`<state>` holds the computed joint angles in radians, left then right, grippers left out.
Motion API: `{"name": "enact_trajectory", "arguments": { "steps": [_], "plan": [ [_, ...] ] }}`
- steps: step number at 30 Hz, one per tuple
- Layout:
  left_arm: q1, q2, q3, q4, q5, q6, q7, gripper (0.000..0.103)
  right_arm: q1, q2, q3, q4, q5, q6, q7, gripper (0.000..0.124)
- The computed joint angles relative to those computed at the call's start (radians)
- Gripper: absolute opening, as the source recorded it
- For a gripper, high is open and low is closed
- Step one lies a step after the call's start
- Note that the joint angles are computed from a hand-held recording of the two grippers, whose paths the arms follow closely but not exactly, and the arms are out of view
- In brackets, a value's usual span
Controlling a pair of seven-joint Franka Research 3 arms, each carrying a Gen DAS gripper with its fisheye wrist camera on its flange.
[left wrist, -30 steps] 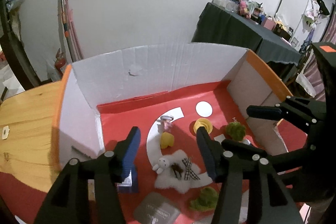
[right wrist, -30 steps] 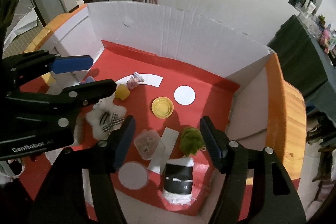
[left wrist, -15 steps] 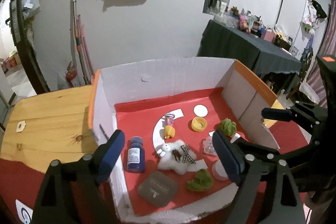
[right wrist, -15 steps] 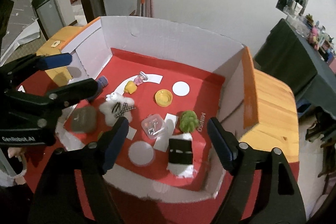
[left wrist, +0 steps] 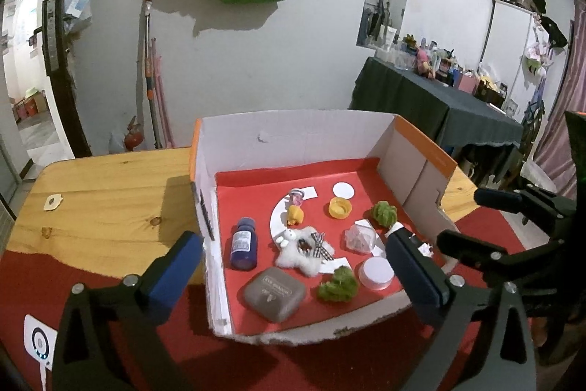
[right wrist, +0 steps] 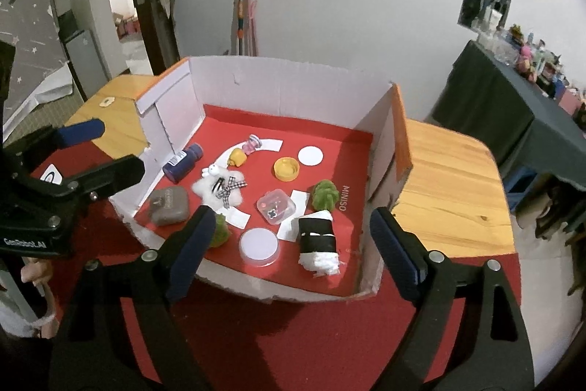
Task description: Organize objects
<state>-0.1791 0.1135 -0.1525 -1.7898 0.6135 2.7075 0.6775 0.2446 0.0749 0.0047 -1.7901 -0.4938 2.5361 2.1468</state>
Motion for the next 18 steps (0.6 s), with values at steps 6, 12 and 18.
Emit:
{"name": "enact_trajectory", "arguments": {
  "steps": [6,12,18],
  "plan": [
    [-0.006,-0.053,-0.002,-0.072,0.090,0.012,-0.095,0.103,-0.002,-0.065,0.014,-0.088,-0.100,0.052,0.119,0.090],
    [0.005,-0.069,-0.014,-0.099,0.092,0.026,-0.112,0.103,-0.020,-0.072,0.031,-0.115,-0.151,0.080,0.194,0.091],
    [0.005,-0.064,-0.012,-0.115,0.215,0.028,-0.216,0.103,-0.022,-0.051,0.023,-0.123,-0.297,0.107,0.329,0.091]
  ]
}}
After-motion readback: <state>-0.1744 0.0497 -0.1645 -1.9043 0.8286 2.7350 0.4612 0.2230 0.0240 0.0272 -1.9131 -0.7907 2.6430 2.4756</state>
